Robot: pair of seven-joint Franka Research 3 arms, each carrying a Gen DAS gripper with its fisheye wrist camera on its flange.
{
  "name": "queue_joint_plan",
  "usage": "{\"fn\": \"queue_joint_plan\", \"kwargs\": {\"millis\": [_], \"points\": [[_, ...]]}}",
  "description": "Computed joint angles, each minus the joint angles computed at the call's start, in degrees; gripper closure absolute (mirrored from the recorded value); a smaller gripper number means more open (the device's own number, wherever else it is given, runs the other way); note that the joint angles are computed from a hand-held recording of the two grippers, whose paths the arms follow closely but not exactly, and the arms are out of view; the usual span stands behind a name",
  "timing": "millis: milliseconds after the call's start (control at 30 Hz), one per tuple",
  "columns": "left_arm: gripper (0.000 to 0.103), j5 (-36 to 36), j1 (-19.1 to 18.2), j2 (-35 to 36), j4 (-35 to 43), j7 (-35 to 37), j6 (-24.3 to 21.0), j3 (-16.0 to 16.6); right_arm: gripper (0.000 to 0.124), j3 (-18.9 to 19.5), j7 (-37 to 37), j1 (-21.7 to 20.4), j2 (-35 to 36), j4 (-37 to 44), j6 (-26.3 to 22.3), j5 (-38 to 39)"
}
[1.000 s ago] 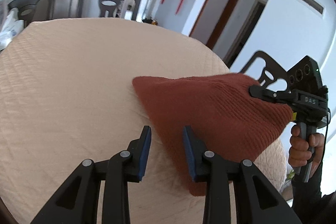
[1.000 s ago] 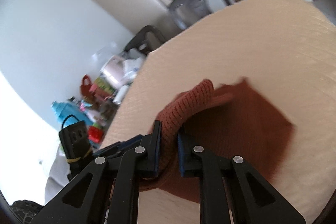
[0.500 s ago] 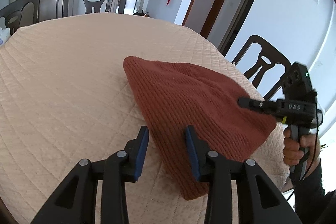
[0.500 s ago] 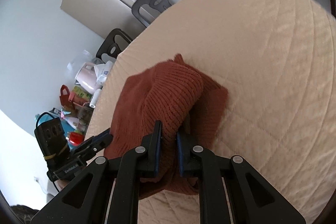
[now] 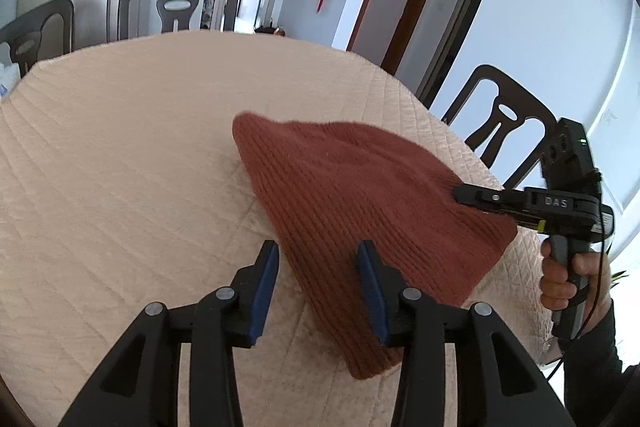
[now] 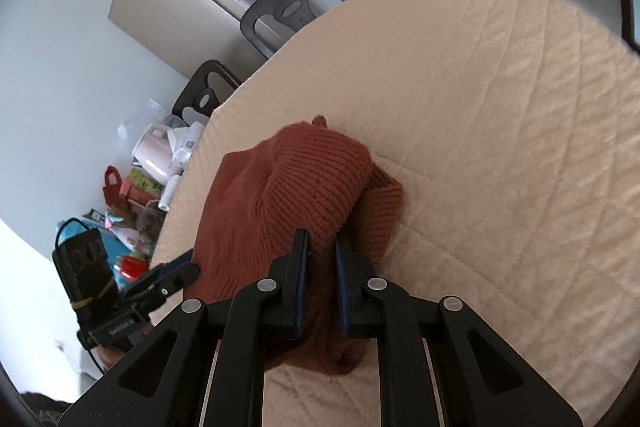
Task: Fold small clothes
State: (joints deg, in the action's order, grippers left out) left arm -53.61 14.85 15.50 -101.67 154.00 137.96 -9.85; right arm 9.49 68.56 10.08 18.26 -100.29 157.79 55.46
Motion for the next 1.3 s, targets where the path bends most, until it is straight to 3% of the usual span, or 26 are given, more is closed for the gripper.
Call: {"fn": "queue_joint_plan", "kwargs": {"millis": [233, 300, 333, 400, 467, 633, 767, 833, 900, 1033, 1133, 1300], "points": [[0.059, -3.6, -0.3, -2.6, -2.6, 6.0, -3.0, 0.3, 0.111, -0.5, -4.4, 3.0, -6.6, -5.5, 3.1, -4.5], [0.059, -2.3, -1.4, -2.6, -3.6, 6.4, -1.0, 0.7, 0.111, -1.2, -3.7, 4.1, -7.1, -6.8, 2.8, -7.9], [0.059, -2.4, -1.7, -2.8, -4.3, 7.5, 0.7, 0.6, 0.111, -1.9, -2.0, 4.8, -7.0, -7.4, 2.7, -10.5], [0.059, -3.0, -1.9, -3.4, -5.3, 9.1, 1.8, 0.6, 0.11, -5.5, 8.2, 7.8, -6.2, -8.5, 2.9, -22.1], [0.059, -2.6, -2.1, -3.4, -5.2, 9.1, 1.6, 0.9, 0.107, -3.6, 7.2, 6.1, -6.4, -10.0, 4.2, -20.5], [0.059, -1.4, -1.5, -1.3, -0.8, 4.3, -2.5, 1.2, 0.107, -4.1, 10.2, 6.1, -7.3, -9.8, 4.2, -24.1], [0.059, -0.1, -2.1, 2.0, 3.6, 0.3, 0.8, 0.3, 0.107, -4.9, 14.0, 7.0, -6.0, -7.6, 9.3, -27.7], [0.06, 3.1, -2.8, 4.6, 6.5, -3.7, 2.6, -0.2, 0.107, -5.2, 16.2, 7.2, -4.2, -5.1, 9.3, -29.7], [0.06, 6.3, -3.2, 6.9, 8.8, -6.9, 4.5, -0.8, 0.107, -4.9, 16.8, 6.6, -0.9, -1.0, 8.2, -30.2], [0.059, 11.1, -2.5, 9.5, 10.9, -11.1, 4.5, -2.3, 0.107, -9.5, 26.9, 9.2, 5.9, 7.3, 2.1, -39.1], [0.057, 10.7, -0.5, 9.4, 9.2, -9.4, 6.2, -4.7, 0.107, -6.9, 25.5, 6.6, 6.5, 6.8, 3.4, -36.9], [0.056, 10.4, 0.8, 9.2, 8.7, -9.0, 5.6, -5.8, 0.108, -6.4, 25.8, 6.1, 5.2, 4.8, 4.3, -36.9]]}}
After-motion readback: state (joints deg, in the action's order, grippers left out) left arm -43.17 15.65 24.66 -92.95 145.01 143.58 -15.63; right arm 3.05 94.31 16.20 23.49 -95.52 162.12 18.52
